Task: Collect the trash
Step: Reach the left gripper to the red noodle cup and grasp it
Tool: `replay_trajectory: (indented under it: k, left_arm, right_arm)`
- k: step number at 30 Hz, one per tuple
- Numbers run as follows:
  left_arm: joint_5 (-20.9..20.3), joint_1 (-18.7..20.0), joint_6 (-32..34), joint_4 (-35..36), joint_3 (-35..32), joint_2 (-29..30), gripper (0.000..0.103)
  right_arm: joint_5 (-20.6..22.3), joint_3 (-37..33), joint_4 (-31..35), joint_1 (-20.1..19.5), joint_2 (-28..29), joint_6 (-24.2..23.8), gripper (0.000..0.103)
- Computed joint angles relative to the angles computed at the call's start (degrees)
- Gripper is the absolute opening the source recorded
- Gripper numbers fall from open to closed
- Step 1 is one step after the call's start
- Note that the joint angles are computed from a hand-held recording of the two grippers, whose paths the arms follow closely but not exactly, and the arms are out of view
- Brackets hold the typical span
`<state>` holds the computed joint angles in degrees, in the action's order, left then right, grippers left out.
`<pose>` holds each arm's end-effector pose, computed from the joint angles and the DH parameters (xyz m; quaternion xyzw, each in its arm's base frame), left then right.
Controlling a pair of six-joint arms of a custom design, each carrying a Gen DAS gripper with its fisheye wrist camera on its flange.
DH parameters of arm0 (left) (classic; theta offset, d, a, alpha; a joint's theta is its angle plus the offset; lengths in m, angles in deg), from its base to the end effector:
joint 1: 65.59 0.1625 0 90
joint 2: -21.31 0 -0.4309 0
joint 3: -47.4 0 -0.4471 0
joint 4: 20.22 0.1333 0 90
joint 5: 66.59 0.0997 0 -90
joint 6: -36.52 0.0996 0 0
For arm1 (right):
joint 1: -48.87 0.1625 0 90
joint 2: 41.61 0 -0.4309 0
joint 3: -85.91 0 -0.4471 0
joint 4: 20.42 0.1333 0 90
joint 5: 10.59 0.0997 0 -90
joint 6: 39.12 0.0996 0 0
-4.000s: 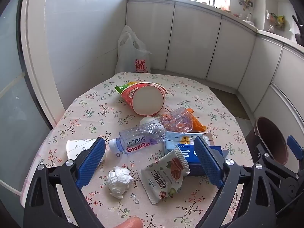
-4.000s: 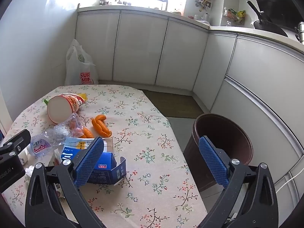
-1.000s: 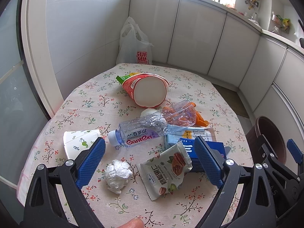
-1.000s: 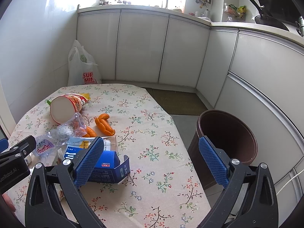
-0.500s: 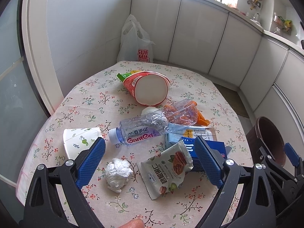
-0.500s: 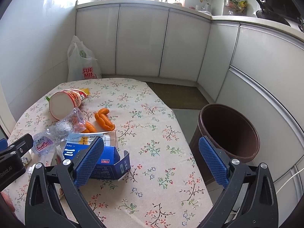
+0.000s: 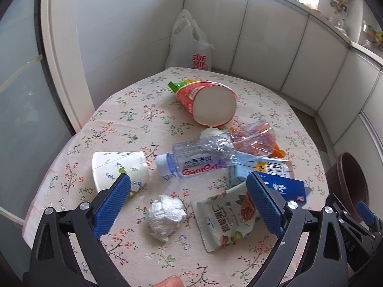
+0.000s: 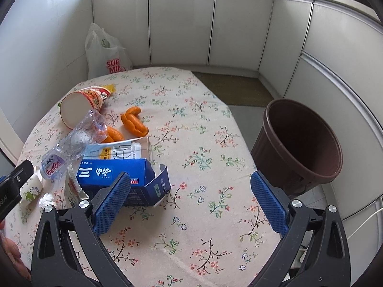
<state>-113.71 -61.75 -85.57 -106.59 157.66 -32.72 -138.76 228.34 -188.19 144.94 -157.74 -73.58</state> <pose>-0.4740 -0.2333 0.0167 -0.0753 0.8236 -0.4205 0.3731 0.1067 -0.3249 0.3805 0.1617 -0.8478 0.3256 0.3862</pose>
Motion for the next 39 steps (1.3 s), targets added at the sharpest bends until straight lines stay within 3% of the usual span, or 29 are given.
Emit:
replay_trajectory:
  k: [7,10,13,16,18,19,21,23,27,33,39]
  left_arm:
    - [-2.77,3.57,3.48,-0.83,-0.26,-1.97,0.095]
    - [-2.6,6.38,6.12,-0.95,-1.45,-3.3,0.095]
    - [0.23,8.98,6.1,1.74,-4.51,-4.64,0.095]
    - [7.87,10.25,4.4,2.81,-7.01,-6.93,0.096]
    - [12.12,12.11,10.65,-2.84,-7.13,-8.26,0.096]
    - [11.1,13.44,14.02,-4.97,-7.68,-8.01,0.096]
    - [4.63,17.34,18.89,-8.44,-8.87,-6.94,0.096]
    - [0.83,19.4,16.49,-11.34,-7.25,-6.82,0.096]
    - [-3.43,21.59,14.24,-23.61,0.53,-9.83,0.096]
    - [-4.11,23.38,14.1,-44.4,10.45,-13.67,0.096]
    - [-3.93,27.2,18.16,-65.63,14.53,-11.17,0.096]
  right_arm:
    - [3.26,-2.34,13.72,-2.92,-2.32,6.64,0.096]
    - [7.79,-4.26,22.1,-5.66,-3.94,10.92,0.096]
    - [12.39,-6.11,27.97,-8.6,-4.62,14.39,0.096]
    - [15.24,-7.45,32.0,-10.67,-4.75,16.85,0.096]
    - [16.51,-8.0,33.71,-11.47,-4.85,17.6,0.096]
    - [16.89,-8.1,34.1,-11.69,-4.89,17.7,0.096]
    - [17.53,-8.25,34.98,-11.84,-4.9,17.77,0.096]
    - [17.83,-8.37,35.94,-11.93,-4.9,17.73,0.096]
    - [18.56,-9.0,38.38,-12.74,-4.72,18.13,0.096]
    - [18.92,-9.1,39.12,-13.11,-4.52,18.42,0.096]
    - [17.9,-8.81,39.17,-12.98,-4.01,18.73,0.096]
